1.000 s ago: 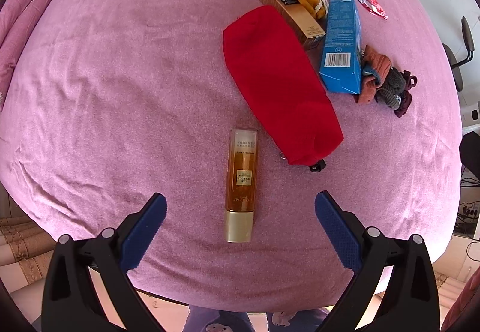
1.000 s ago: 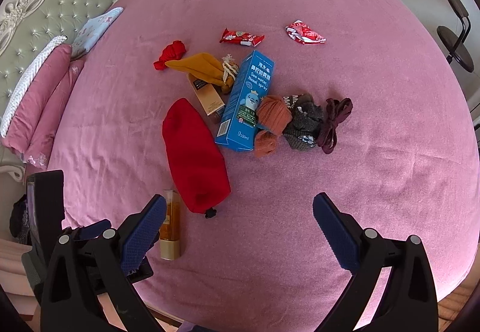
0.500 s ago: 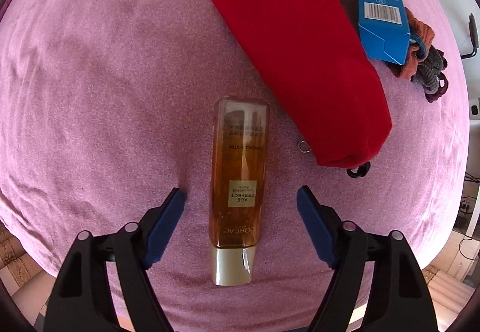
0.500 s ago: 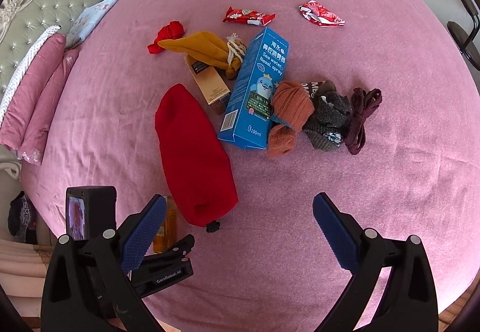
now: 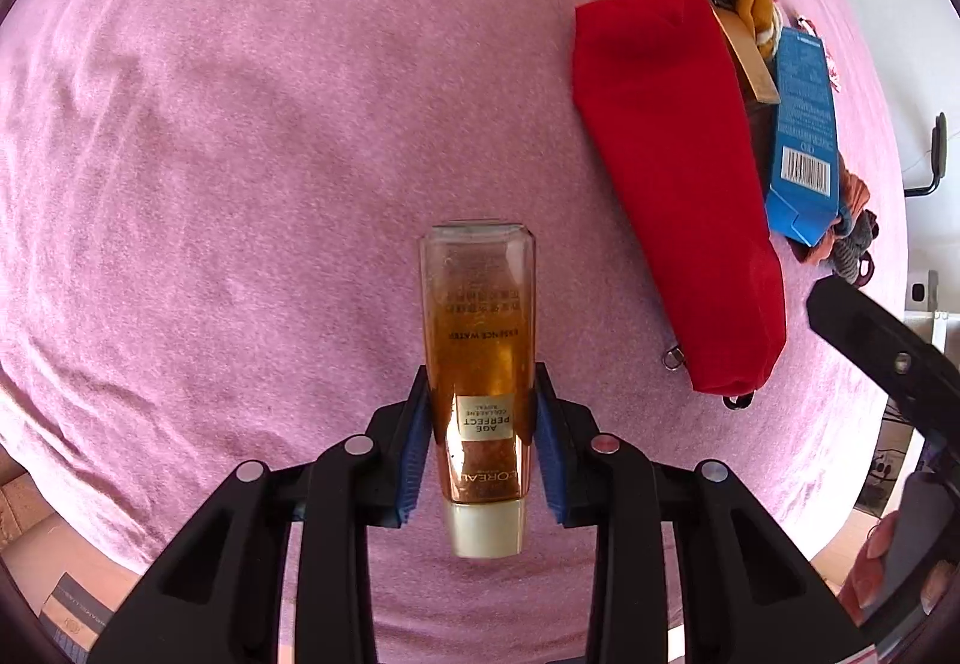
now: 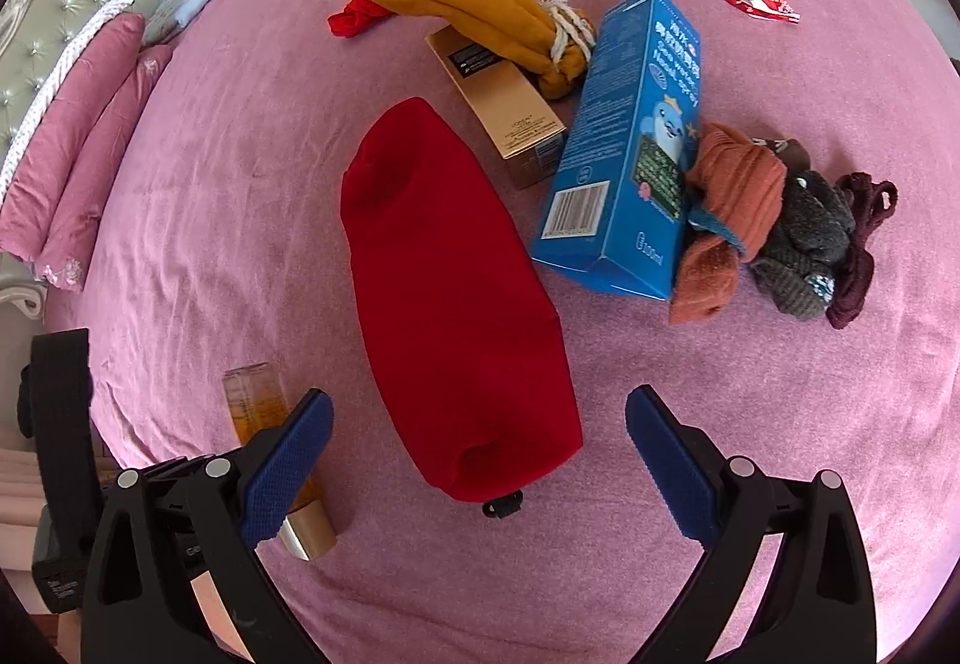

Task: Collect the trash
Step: 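Grasp the amber bottle with the left gripper while the right gripper grasps the red pouch, then carry bottle and pouch to the yellow bin and open both grippers over it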

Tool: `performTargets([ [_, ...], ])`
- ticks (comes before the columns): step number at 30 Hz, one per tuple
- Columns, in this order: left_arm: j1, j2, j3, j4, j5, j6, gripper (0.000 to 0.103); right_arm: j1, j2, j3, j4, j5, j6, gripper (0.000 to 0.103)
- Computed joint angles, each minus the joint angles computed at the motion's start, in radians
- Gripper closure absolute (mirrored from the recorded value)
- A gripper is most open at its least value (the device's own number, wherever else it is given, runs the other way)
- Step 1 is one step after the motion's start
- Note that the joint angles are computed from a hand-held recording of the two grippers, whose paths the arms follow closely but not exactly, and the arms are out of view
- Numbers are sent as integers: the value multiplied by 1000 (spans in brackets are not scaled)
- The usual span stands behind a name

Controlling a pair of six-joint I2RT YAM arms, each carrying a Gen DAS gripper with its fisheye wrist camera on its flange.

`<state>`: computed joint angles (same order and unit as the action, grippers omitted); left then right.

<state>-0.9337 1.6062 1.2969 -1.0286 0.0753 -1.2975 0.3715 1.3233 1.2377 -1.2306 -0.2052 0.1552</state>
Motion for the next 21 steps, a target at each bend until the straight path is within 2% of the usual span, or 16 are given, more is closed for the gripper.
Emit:
performTargets([
  [3,31,-49,-33,4,12,38,71,49,44,-12,38,37,28,9],
  [6,19,-65,-9,-26,14,51,71,83,77,-19,63,69,65,9],
  [12,53,-108,-68,20,38,102,71,157,159,-47,85,139,124,11],
  [13,63,-112,-73,23,44,115,71,170,171,-55,85,154,130,14],
  [14,65,-109,-71,26,46,121,71,185,178,-62,85,182,138,23],
  [16,64,-129,-79,19,48,131,71,195,149,-85,105,202,156,29],
  [18,71,-144,-83,12,50,149,71,174,113,-94,109,168,166,48],
  [19,72,-146,-79,4,49,159,71,156,91,-99,111,139,165,54],
  [21,74,-132,-56,-7,49,179,71,126,55,-96,100,104,162,77],
])
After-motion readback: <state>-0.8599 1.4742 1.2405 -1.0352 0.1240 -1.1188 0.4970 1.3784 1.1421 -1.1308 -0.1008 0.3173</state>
